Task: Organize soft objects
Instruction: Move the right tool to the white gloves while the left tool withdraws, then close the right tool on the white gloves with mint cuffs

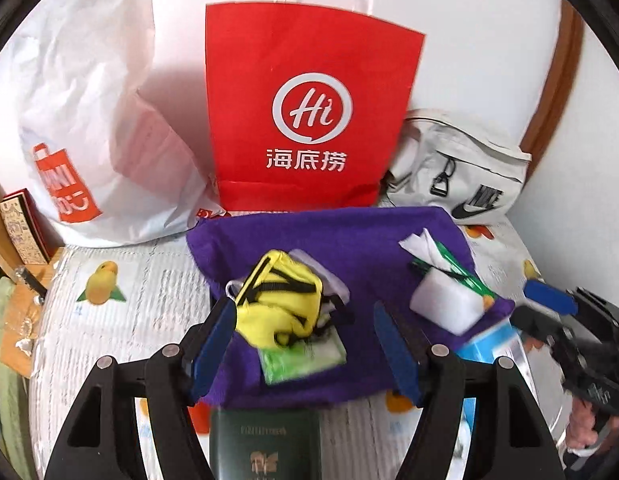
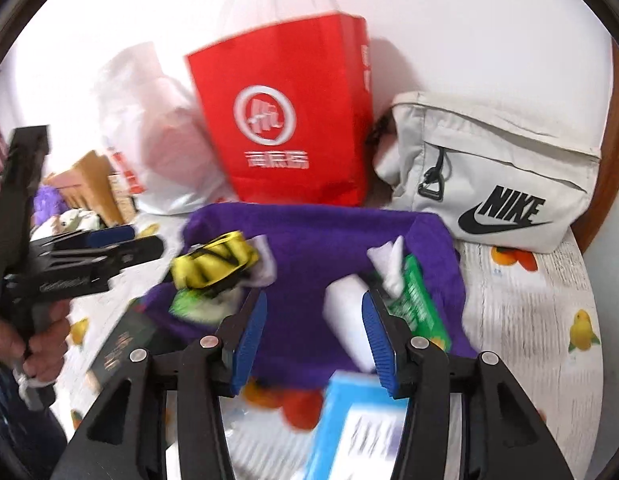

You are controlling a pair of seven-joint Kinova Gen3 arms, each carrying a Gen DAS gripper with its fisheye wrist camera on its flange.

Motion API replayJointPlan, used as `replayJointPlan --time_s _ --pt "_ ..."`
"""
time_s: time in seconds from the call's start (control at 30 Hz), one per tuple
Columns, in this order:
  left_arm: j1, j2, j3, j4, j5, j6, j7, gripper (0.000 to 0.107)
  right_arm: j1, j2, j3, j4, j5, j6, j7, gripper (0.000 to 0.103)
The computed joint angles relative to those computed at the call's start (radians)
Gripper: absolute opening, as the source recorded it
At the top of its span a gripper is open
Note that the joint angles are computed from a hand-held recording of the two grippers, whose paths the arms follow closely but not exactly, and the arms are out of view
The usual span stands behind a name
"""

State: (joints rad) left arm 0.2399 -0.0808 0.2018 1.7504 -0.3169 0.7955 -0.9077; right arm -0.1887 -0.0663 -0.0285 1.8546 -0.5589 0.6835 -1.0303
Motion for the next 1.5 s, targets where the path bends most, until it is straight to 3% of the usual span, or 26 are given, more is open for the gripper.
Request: replayJointPlan --time_s 0.13,0.4,0.5,0.57,0.8,0.97,1.1,1.17,1.2,1.23,1.37,1.5 --pt "0.002 -0.075 0.005 0.041 0.043 0.02 0.005 0.069 -0.025 -0.123 0.022 0.096 -0.062 0.034 0.061 0.056" --pt "-0.046 -0.242 0.061 0.163 0.126 0.064 0.04 0.069 -0.079 -0.281 0.005 0.235 0.056 0.076 -0.099 0.056" --pt "-0.054 -0.308 0.064 0.216 0.167 0.058 0.031 0.069 -0.103 -0.314 0.01 0.297 0.061 0.073 -0.139 0.066" --pt "-0.069 -0.338 0.077 0.245 0.185 0.059 0.03 0.069 -0.101 -0.326 -0.032 0.336 0.091 0.052 -0.199 0.072" --pt "-0.075 -0.41 0.092 0.338 0.252 0.054 -0.005 0.069 -0.139 -0.304 -0.17 0.429 0.211 -0.087 -0.419 0.072" --pt "-0.079 -0.445 0.08 0.388 0.294 0.047 -0.044 0.069 -0.092 -0.231 -0.3 0.443 0.337 -0.165 -0.622 0.079" --pt "-0.077 -0.453 0.062 0.422 0.328 0.034 -0.077 0.069 0.034 -0.192 -0.482 0.449 0.47 -0.218 -0.785 0.083" --pt "-0.078 -0.455 0.054 0.436 0.342 0.024 -0.091 0.069 0.051 -0.18 -0.519 0.436 0.527 -0.208 -0.84 0.083" --pt "-0.075 -0.456 0.046 0.444 0.351 0.017 -0.101 0.069 0.043 -0.175 -0.509 0.435 0.53 -0.212 -0.843 0.081" --pt "-0.074 -0.456 0.038 0.451 0.359 0.01 -0.109 0.069 0.023 -0.175 -0.482 0.434 0.518 -0.216 -0.829 0.072" --pt "-0.074 -0.454 0.02 0.469 0.382 -0.002 -0.139 0.069 -0.107 -0.16 -0.296 0.413 0.367 -0.204 -0.694 0.012" --pt "-0.086 -0.459 0.015 0.476 0.392 -0.001 -0.151 0.069 -0.244 -0.201 -0.111 0.432 0.214 -0.231 -0.54 0.012"
